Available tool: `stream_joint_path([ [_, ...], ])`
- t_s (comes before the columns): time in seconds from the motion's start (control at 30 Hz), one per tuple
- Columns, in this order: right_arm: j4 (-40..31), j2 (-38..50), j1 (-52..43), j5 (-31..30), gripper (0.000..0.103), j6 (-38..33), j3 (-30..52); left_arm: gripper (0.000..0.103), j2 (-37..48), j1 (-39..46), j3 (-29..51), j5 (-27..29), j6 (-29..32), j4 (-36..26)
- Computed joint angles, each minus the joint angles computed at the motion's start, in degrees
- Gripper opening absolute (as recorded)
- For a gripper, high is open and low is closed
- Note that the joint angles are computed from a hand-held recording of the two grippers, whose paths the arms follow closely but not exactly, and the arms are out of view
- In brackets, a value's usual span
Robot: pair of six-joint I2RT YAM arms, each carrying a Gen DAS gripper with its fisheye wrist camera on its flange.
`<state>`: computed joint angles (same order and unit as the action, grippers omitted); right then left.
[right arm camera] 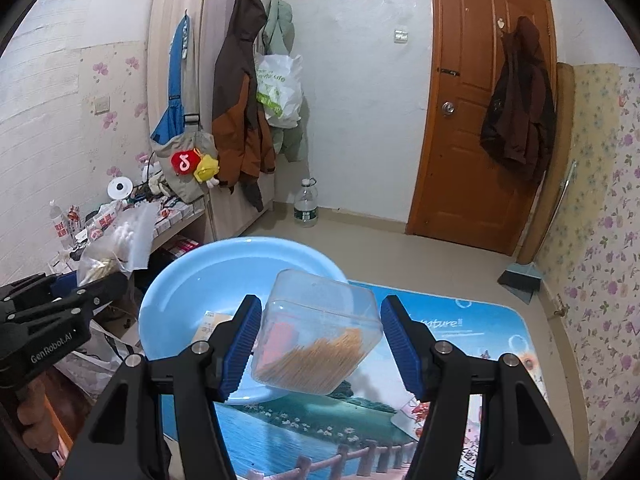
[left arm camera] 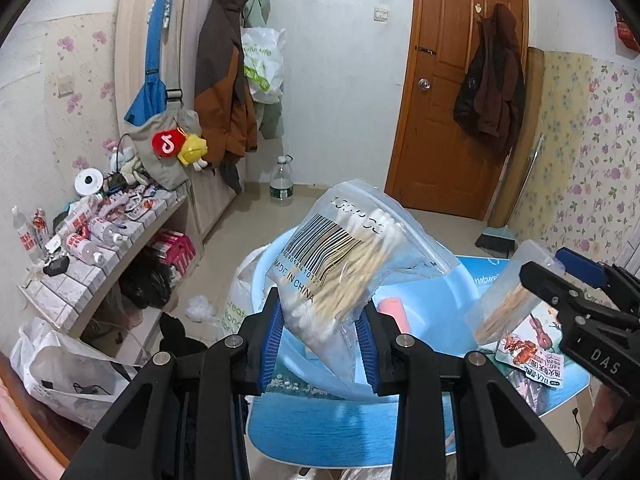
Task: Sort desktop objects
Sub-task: 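Carry the swab bag and toothpick box with both grippers over the basin, then lower the swab bag into the basin and open the left gripper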
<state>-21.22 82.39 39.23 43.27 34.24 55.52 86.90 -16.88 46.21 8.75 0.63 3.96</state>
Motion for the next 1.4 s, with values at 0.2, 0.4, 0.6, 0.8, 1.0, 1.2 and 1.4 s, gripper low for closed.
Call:
stream_joint_path([
  [0.2,5.0,1.3,-2.6,-1.9,0.064,-2.9,-1.6,0.033,4.7,-1.1,2.4,-1.0,-0.2,0.7],
  [0.4,7.4,1.5,-4.5,-3.9,0.064,-5.4,-1.3,0.033,8.2,-1.7,5.2,-1.9,-0.1,0.4],
  [0.6,11.0,3.6,-6.4,-5.4,0.064,-8.7,0.9,0.033,10.1,-1.6,6.6,-2.8,0.1,0.6],
  [0.8,13.2,6.4,-6.8,-7.1,0.064,-9.4,2.0,0.033,13.4,-1.7,8.7,-2.7,0.2,0.2],
  [1.0,14.4,7.6,-8.1,-8.1,0.064,-9.5,1.3,0.033,17.5,-3.3,11.1,-2.8,0.0,0.0],
  [1.2,15.6,8.2,-9.3,-9.2,0.064,-9.7,0.5,0.033,20.0,-4.2,12.9,-3.4,-0.5,0.0],
  [1.4,16.9,10.0,-9.5,-10.3,0.064,-9.4,-0.2,0.033,22.4,-4.4,14.1,-3.1,-0.7,-0.3],
])
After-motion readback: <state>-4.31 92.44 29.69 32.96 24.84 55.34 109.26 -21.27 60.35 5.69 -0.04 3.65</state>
